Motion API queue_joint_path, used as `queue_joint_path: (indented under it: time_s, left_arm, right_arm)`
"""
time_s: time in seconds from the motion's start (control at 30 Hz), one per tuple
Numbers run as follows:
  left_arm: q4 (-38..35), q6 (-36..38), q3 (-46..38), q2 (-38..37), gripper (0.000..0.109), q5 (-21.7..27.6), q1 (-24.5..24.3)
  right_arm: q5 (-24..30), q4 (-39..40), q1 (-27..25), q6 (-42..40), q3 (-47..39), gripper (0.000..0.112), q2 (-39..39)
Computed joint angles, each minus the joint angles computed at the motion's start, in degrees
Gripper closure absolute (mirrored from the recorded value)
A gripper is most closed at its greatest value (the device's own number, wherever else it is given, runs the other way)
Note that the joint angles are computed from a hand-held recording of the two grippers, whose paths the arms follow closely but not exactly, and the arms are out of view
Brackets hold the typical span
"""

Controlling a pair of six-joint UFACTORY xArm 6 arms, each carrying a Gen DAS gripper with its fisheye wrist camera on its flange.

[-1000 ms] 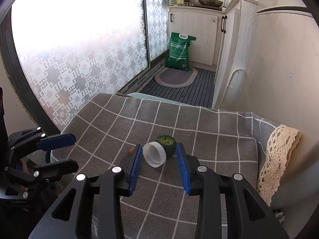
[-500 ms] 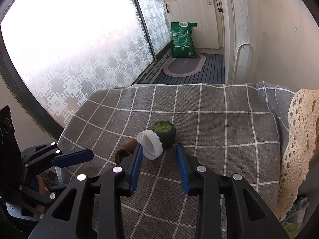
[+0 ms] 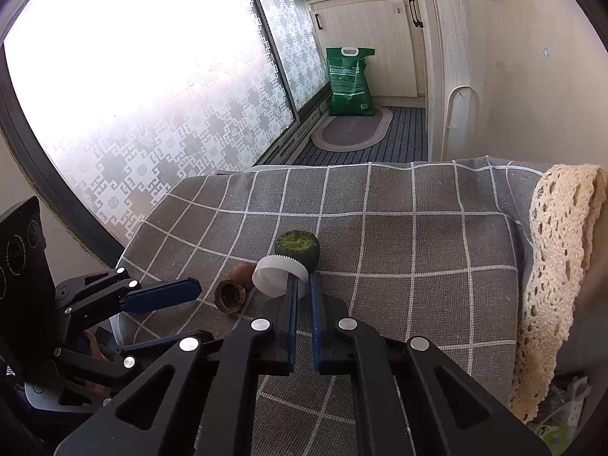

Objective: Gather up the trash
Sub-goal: 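Grasp the white bottle cap with the right tool while the left tool grasps the brown shell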

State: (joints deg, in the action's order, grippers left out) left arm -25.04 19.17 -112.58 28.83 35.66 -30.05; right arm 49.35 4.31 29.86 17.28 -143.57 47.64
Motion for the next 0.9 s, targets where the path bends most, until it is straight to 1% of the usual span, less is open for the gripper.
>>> queue_joint_path:
  time_s: [0.03, 0.17, 0.37, 0.57, 0.63, 0.7, 0.73, 0.77, 0.83, 0.9]
  left_arm:
    - [0.6, -0.5, -0.5, 0.4, 0.067, 0.1, -0.1]
    - [2.8, -2.3, -1.7, 1.3, 0.068, 0.1, -0.4]
    - [7.1, -6.0, -4.6, 3.3, 0.071, 1.2, -0.7]
    - [10.5, -8.6, -7.5, 5.3, 0.074, 2.1, -0.9]
    - [11.3, -9.4, -8.8, 6.0, 0.078, 2.6, -0.9]
    - [12.1, -9.9, -9.4, 6.4, 0.081, 2.8, -0.9]
    - [12.4, -10.1, -9.6, 6.5, 0.086, 2.9, -0.9]
    - [12.6, -10.2, -9.5, 6.5, 0.087, 2.8, -0.9]
    - [12.2, -10.0, -9.4, 6.4, 0.087, 2.8, -0.9]
    - [12.0, -9.9, -9.2, 6.2, 0.087, 2.7, -0.8]
  right_arm:
    - [-0.9, 0.0, -0.1, 0.0, 1.8, 0.109, -1.1]
    - [-4.2, 0.1, -0.4, -0.4, 8.4, 0.112, -5.0]
    - [-7.2, 2.6, -0.9, -1.7, 14.0, 0.112, -8.0]
    - [-8.9, 3.7, -0.8, -3.0, 16.0, 0.112, -9.0]
    - [-9.3, 4.4, -0.9, -3.3, 16.7, 0.112, -9.3]
    - [-10.8, 6.3, -0.9, -4.4, 18.4, 0.112, -10.1]
    - [-11.0, 7.4, -1.0, -5.4, 18.8, 0.112, -10.3]
    - [-11.1, 7.6, -0.9, -5.7, 18.9, 0.112, -10.4]
    - [-10.9, 8.3, -0.7, -6.4, 18.1, 0.112, -9.9]
    - [-9.9, 8.3, -0.6, -6.4, 15.7, 0.109, -8.5]
